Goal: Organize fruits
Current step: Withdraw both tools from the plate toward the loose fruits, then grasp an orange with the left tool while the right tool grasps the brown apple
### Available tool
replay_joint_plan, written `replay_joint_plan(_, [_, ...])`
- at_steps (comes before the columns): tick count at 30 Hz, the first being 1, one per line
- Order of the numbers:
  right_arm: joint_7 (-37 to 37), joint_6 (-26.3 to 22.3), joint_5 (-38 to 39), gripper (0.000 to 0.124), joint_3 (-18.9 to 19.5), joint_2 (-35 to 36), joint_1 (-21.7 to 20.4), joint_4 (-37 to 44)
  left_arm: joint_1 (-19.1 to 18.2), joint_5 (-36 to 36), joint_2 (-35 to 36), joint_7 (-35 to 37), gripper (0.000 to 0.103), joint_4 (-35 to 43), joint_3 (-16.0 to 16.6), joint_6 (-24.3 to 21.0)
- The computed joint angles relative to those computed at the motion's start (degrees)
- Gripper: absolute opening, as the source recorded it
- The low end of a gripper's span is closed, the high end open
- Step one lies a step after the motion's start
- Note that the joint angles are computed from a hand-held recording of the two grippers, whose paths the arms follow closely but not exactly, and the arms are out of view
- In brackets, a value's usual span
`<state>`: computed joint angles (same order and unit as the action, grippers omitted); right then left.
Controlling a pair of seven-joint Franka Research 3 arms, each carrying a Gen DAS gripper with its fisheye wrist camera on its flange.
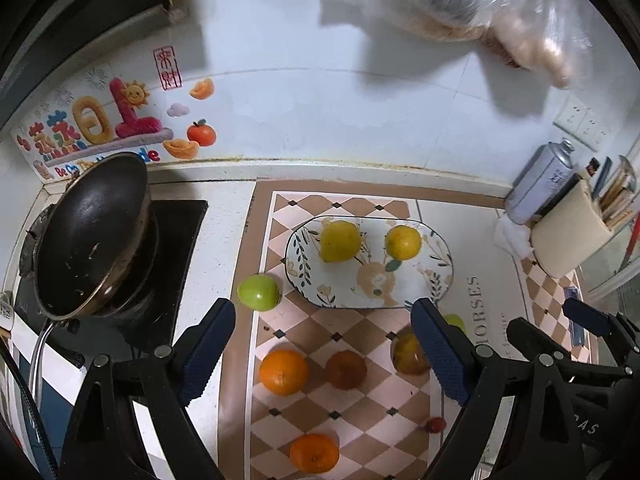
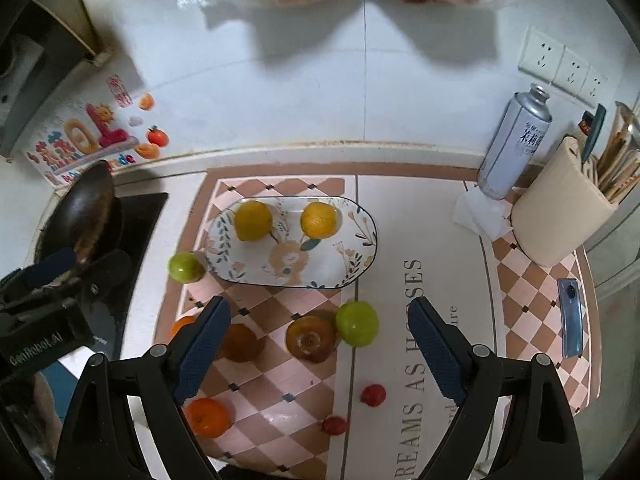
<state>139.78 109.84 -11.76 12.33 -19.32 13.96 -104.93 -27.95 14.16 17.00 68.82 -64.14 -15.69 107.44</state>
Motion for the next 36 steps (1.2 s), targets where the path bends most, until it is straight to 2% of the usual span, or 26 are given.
replay_joint_plan(8, [3.5,-0.5,0.2,0.092,1.9,-3.4,0.4,0.1,1.4,-1.1,-7.1,0.6,0.090,-7.3,-0.9,2.5])
replay_joint_plan(14, [4.6,1.6,5.0,0.092,1.0,-4.9,0.7,-3.9,2.8,-3.0,-9.0,0.1,0.090,-10.2,-1.2,3.0])
replay_joint_plan(15, [4.4,2.1,5.9,0.092,0.6,-4.9,0.8,-4.8,3.0,-3.5,-8.9,0.1,0.090,-10.4,-1.1,2.7])
replay_joint_plan(17, [4.0,3.8,8.9,0.092,-0.4,-5.1,1.0,-7.7,3.4,-3.6,-8.1,0.0,0.101,-10.1,-1.0,0.5])
replay_joint_plan(18, [3.5,5.0,10.9,0.092,-1.2,-5.1,1.2,-9.6,3.7,-3.5,-7.8,-0.2,0.102,-10.4,-0.7,-0.2])
replay_joint_plan(25, [0.6,12.6,21.0,0.092,-4.4,-2.2,1.3,-19.3,5.5,-2.6,-5.8,-3.1,0.102,-13.4,0.5,-4.5])
replay_joint_plan(34, [-4.8,16.0,26.2,0.087,-6.6,4.9,1.1,-20.6,7.8,-8.0,1.3,-6.3,0.102,-11.6,0.9,-10.3])
replay_joint_plan(36, [-5.6,16.2,27.3,0.083,-6.9,5.8,1.1,-20.5,7.9,-9.5,3.4,-6.3,0.102,-10.2,0.7,-11.4])
